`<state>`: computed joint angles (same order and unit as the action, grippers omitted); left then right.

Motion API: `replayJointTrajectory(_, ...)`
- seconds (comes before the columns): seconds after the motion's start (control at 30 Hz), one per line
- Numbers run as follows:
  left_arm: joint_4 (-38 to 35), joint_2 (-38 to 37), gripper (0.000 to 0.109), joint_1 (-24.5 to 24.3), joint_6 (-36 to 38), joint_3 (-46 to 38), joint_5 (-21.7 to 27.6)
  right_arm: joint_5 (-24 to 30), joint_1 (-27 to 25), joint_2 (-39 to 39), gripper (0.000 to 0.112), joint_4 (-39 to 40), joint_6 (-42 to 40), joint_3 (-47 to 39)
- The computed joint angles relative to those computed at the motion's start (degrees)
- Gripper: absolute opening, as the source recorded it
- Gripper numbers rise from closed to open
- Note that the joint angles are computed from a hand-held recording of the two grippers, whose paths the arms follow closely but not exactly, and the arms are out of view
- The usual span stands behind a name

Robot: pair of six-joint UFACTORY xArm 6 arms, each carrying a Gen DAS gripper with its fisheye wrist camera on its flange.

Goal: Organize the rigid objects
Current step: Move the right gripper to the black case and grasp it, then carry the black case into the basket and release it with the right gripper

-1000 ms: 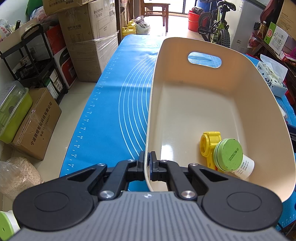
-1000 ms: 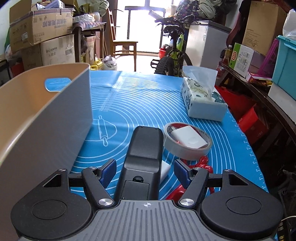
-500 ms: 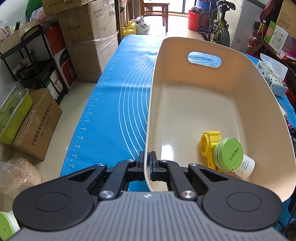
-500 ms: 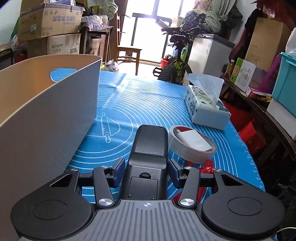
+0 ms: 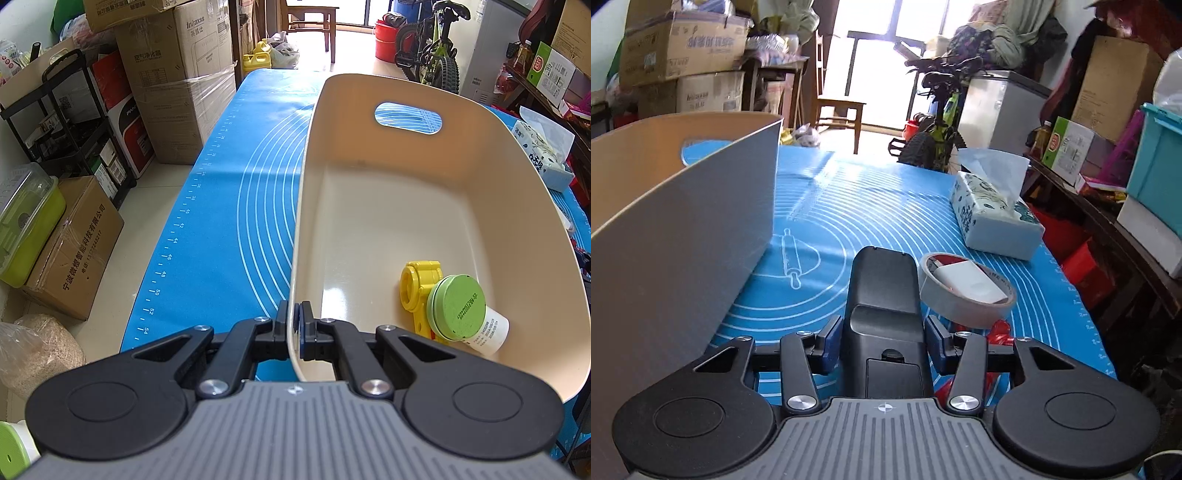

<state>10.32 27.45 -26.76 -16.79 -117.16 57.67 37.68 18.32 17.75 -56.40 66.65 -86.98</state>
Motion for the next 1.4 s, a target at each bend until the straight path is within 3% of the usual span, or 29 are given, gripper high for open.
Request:
replayJointTrajectory(0.43, -0.1, 0.1, 0.006, 0.1, 0.0, -0.2, 0.2, -1.3, 0.3, -3.5, 0.053, -1.8, 2.0, 0.9)
replayJointTrajectory(0.77, -0.1, 0.0, 0.006, 0.1, 0.0, -0.1, 0.1, -1.9, 2.5, -3.8, 0.053, 0.3, -3.6, -6.3)
replayJointTrajectory(1.03, -0.1, 0.1, 0.006, 0.1, 0.0, -0.2, 0.2, -1.7, 5.7, 2.5, 0.053, 14.3, -18.6, -17.5)
replayJointTrajectory(1.4, -0.1, 0.1, 0.006, 0.1, 0.1, -0.2, 0.2, 5.1, 10.1, 11.7, 0.053, 28.6, -31.8, -29.0)
